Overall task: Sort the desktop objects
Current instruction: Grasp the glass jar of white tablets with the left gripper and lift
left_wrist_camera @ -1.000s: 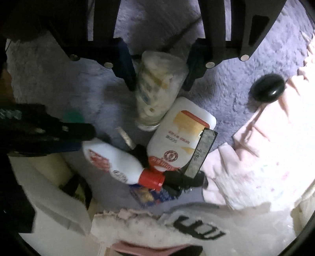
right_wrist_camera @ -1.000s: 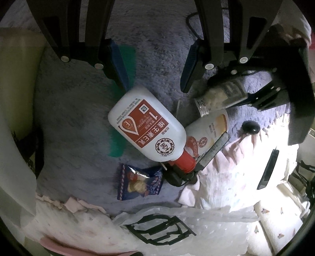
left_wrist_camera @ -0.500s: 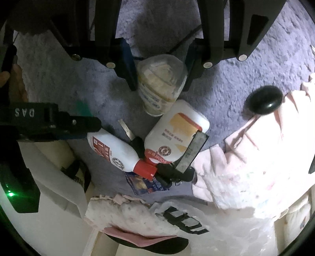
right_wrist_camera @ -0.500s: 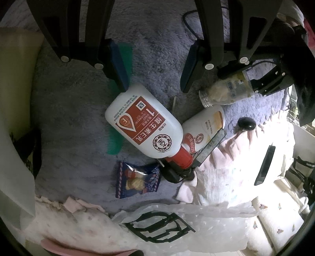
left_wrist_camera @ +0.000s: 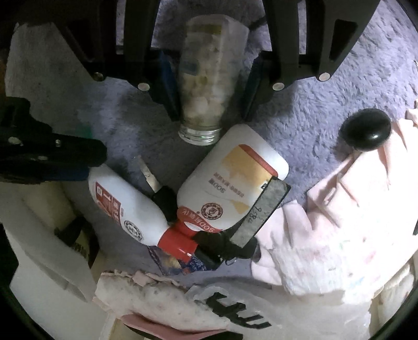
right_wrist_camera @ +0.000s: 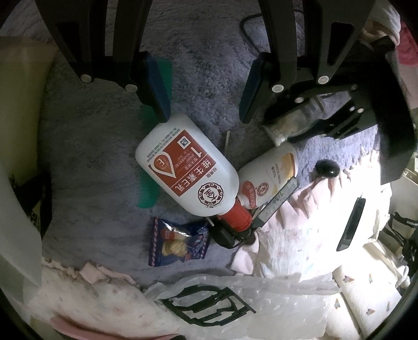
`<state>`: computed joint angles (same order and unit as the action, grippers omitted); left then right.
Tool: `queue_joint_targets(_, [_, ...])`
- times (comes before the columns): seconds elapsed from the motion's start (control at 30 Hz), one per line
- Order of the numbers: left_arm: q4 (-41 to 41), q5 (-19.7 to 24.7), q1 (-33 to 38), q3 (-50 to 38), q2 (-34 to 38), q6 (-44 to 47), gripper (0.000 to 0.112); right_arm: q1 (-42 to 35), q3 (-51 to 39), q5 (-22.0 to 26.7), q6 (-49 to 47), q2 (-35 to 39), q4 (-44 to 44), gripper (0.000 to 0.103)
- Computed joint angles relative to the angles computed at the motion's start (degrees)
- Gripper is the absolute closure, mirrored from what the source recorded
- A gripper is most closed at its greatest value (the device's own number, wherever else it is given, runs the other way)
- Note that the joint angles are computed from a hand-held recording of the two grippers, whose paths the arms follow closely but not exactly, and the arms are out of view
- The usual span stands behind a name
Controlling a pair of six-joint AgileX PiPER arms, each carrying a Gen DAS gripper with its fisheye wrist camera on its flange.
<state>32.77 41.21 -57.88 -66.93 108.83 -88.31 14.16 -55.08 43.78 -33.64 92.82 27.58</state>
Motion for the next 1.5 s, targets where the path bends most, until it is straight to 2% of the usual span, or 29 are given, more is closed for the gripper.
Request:
queue_joint_targets(0.1, [-0.64,1.47,-0.65,-0.98,0.52,1.98,0.075,-0.14,-0.23,0.26,0.27,0.5,-0.39,0.048])
queue_joint_targets(0.27, [0.98,1.1,-1.86,2.01,-2.1,-3.76,0.076,-0.28,-0.32,0.27,1.0,0.85,-0.85,0.048])
queue_joint_targets(0.47, [-1.66,4.33,-2.6,1.5,-4.34,-1.65,0.076,-0.83,-0.24,0.46,-1.08,0.07,1.19,0.048])
queue_joint_targets(0.63, [0.83,5.63,-2.69,0.28,-6.8,-3.31,0.076,-0.18,0.33,-1.59,-3.4,-0.71,2.97,0.048])
queue_joint_targets(0.73, [0.37,5.19,-1.99,-0.49,-6.85,-2.95,0.076,-1.43,0.54,-2.18,-8.6,-0.89,8.58,0.048])
queue_joint_targets(0.87, [-1.13,5.39,-0.23,-4.93,-3.4,0.85,0.076,-2.13,-0.21,-3.25,-12.87,0.01,12.79,0.047])
queue_joint_targets(0.97, [-0.9,3.29,0.81,-6.44,-1.87,2.74,0.076,-1.12,-1.57,-4.52,-14.44,1.12,11.25,0.047])
queue_joint_targets(1.1, [-1.57,3.81,1.86,-10.47,1.66,6.55,0.076,0.53,-2.95,-7.62,-16.27,3.28,6.24,0.047])
queue_joint_targets(1.13, [-1.54,3.46,2.02,-10.57,1.78,6.69,0.076,0.39,-3.95,-7.11,-18.11,4.73,6.19,0.047])
queue_joint_targets(1.2, [-1.89,3.39,2.22,-11.11,2.22,7.78,0.076,-0.16,-5.21,-6.51,-23.24,6.67,7.54,0.038])
queue_joint_targets(1.27, [-2.44,3.08,2.54,-10.79,2.14,8.03,0.076,-0.3,-6.89,-5.59,-25.09,8.29,8.09,0.036])
queue_joint_targets(1.33, [-3.68,2.89,2.91,-10.23,2.14,9.81,0.076,0.36,-9.04,-3.27,-23.61,10.13,6.09,0.032])
queue_joint_targets(1.4, [-3.38,2.38,2.86,-9.26,1.98,9.5,0.076,1.82,-11.38,-0.58,-19.18,12.46,1.75,0.032])
queue_joint_targets(1.47, [-3.22,1.06,3.03,-8.0,1.4,7.99,0.076,2.85,-10.22,-3.0,-18.42,12.61,1.1,0.035])
queue_joint_targets(1.5, [-2.71,0.41,3.02,-7.08,0.79,6.75,0.076,2.59,-8.57,-4.87,-20.18,11.84,3.63,0.036])
